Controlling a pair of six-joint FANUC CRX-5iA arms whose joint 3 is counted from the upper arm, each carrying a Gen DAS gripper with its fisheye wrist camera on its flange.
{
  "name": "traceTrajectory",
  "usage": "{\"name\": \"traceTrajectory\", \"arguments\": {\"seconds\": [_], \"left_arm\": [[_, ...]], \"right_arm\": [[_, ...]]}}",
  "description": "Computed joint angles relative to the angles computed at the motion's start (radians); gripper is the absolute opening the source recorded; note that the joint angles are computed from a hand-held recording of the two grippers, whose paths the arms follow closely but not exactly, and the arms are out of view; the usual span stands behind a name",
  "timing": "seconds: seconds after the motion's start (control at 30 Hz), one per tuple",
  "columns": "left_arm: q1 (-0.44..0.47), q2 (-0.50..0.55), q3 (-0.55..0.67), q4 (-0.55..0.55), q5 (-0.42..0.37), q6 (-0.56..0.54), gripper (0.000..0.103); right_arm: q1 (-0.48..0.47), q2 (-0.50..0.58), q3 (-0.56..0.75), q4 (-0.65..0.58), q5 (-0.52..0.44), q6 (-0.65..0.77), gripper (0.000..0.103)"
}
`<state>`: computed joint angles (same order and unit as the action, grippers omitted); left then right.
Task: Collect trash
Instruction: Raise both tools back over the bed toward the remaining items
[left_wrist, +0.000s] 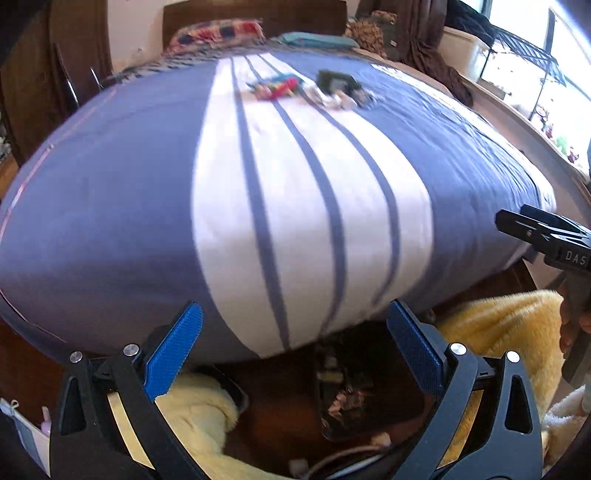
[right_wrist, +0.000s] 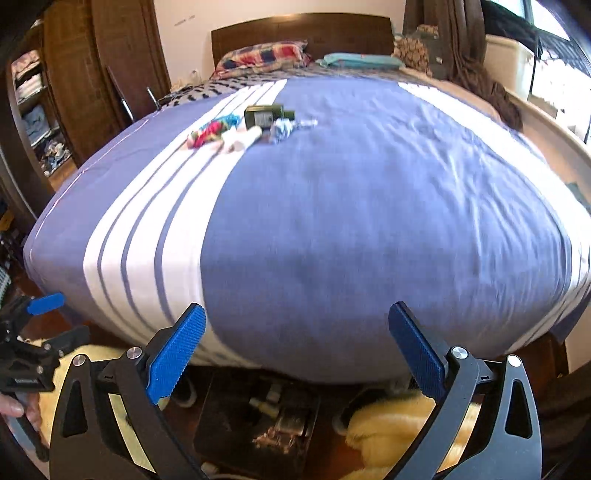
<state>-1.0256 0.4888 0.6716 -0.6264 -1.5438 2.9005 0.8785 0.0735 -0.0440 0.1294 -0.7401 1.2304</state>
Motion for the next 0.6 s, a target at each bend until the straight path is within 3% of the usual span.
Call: {"name": "traceTrajectory", "arguments": {"seconds": [0.2, 0.6], "left_arm": [[0.032, -0.023, -0.002, -0.04, -0.014, -0.036, 0.095], [0.162, -0.009, 0.014, -0.008, 0.063, -0.163, 0.095]], "right_arm": [[-0.013, 0.063, 0.088, 0.024, -0.003, 0.012, 0.099], [-0.037, 0.263, 0.342, 0.005, -0.061, 0.05, 0.099]]}}
